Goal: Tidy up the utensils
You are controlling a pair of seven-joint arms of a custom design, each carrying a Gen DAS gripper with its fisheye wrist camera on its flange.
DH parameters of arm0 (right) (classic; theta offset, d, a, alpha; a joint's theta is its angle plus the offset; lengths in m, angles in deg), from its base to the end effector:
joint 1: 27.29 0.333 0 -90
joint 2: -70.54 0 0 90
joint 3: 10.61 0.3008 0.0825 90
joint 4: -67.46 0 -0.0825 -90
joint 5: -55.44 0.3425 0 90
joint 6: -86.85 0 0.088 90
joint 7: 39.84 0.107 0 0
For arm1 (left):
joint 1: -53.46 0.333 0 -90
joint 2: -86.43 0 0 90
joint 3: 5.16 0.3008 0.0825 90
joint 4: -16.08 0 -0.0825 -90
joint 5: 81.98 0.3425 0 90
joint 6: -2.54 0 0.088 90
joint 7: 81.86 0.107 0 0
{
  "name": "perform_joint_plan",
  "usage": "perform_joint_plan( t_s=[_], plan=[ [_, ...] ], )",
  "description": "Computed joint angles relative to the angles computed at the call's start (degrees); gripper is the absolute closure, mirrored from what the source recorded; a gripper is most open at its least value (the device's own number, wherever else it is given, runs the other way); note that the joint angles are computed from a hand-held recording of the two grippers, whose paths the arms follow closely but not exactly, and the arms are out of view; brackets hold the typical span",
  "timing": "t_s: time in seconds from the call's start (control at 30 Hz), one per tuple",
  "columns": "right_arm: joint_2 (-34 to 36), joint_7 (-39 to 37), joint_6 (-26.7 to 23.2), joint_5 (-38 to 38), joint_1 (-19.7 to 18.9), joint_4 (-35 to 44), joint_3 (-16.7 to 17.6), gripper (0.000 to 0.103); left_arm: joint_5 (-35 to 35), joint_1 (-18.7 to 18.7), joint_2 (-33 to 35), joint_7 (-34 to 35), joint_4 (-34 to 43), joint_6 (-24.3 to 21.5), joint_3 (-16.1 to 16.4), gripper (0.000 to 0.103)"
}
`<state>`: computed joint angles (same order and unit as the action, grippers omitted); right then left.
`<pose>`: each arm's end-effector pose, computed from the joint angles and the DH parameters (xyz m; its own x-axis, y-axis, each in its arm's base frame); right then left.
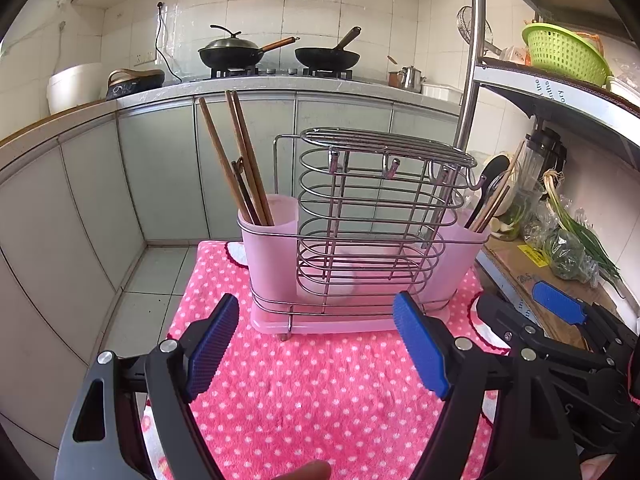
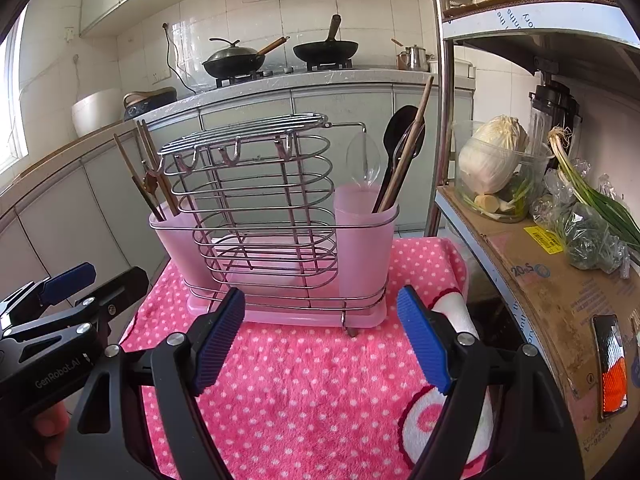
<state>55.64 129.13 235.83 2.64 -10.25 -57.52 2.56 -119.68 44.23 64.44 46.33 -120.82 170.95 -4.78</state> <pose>0.4078 0.2677 0.5647 -0.1252 -0.9859 -0.1106 -0.5539 0.1620 -0.8167 0.4428 -0.0285 0.5681 -0.2638 -0.9629 0.0561 -0.5498 0.1024 -0.8290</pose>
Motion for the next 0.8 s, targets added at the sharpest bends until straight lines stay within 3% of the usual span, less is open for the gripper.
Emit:
perform_joint_plan(
  t_s=[0.8],
  plan=[
    [0.1, 0.5, 0.0, -0.3, 0.1, -0.2, 0.0, 0.024, -0.4, -0.1, 0.3, 0.5, 0.2, -0.5, 0.1, 0.027]
  ],
)
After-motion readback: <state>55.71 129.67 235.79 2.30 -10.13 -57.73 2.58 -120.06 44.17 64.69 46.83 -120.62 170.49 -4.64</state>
